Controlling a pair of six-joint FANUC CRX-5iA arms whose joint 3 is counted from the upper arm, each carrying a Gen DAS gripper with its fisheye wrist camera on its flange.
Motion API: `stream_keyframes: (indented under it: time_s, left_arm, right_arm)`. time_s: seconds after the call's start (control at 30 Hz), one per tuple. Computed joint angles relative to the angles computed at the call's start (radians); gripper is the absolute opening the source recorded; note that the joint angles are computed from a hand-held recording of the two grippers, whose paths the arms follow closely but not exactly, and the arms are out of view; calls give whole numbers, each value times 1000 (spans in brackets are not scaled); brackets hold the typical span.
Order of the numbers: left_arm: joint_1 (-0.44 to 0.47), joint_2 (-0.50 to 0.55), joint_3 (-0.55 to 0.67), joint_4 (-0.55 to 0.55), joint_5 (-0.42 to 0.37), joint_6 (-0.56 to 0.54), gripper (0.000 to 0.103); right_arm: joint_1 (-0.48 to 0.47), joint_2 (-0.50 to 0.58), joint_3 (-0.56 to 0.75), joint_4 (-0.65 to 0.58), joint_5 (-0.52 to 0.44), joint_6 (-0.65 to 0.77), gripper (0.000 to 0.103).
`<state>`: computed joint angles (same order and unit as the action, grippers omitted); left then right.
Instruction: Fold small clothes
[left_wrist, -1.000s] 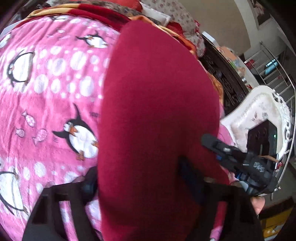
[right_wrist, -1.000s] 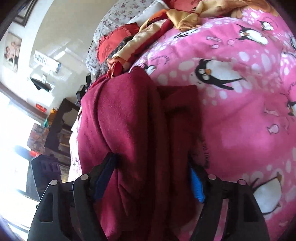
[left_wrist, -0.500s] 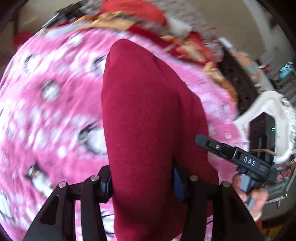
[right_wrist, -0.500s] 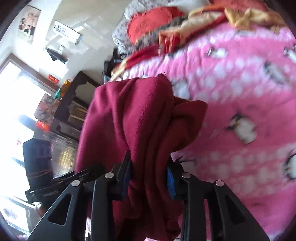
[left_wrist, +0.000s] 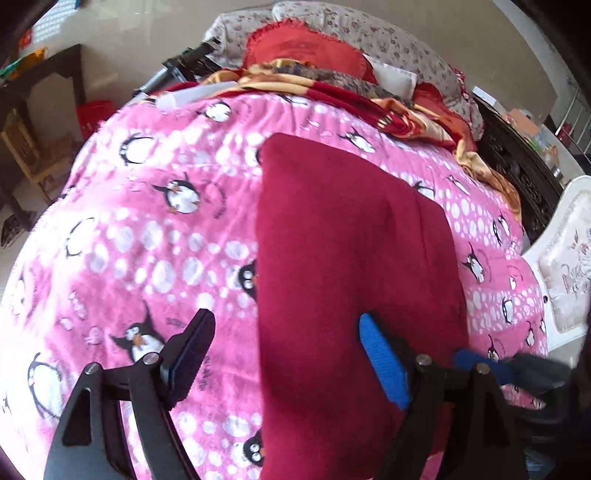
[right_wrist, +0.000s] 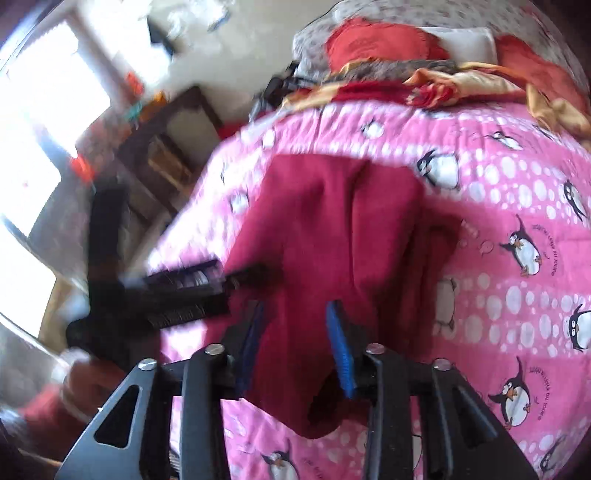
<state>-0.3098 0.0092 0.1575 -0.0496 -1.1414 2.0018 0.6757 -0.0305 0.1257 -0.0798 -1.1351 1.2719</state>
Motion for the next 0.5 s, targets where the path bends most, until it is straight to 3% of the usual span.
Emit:
stream_keyframes:
  time_s: [0.07, 0.2, 0.37, 0.4, 0.43, 0.5]
  left_arm:
    - [-8, -16, -4, -18, 9, 15, 84]
    - [-44, -32, 15, -93, 4, 46, 84]
    - [-91, -51, 34, -173, 0, 66, 84]
    - [-105, -56, 39, -197, -2, 77, 84]
    - [-112, -59, 40, -209, -2, 85, 84]
    - [-120, -69, 40, -220, 1, 95, 84]
  right_arm:
    - [21, 9, -39, 81, -9, -51, 0]
    - [-9, -30, -91, 44, 20, -70, 0]
    - [48, -96, -149, 125, 43, -130, 0]
    - [47, -116, -158, 132, 54, -141, 2]
    - [59, -128, -166, 161, 69, -172, 11]
    - [93, -155, -196, 244, 87, -242, 21]
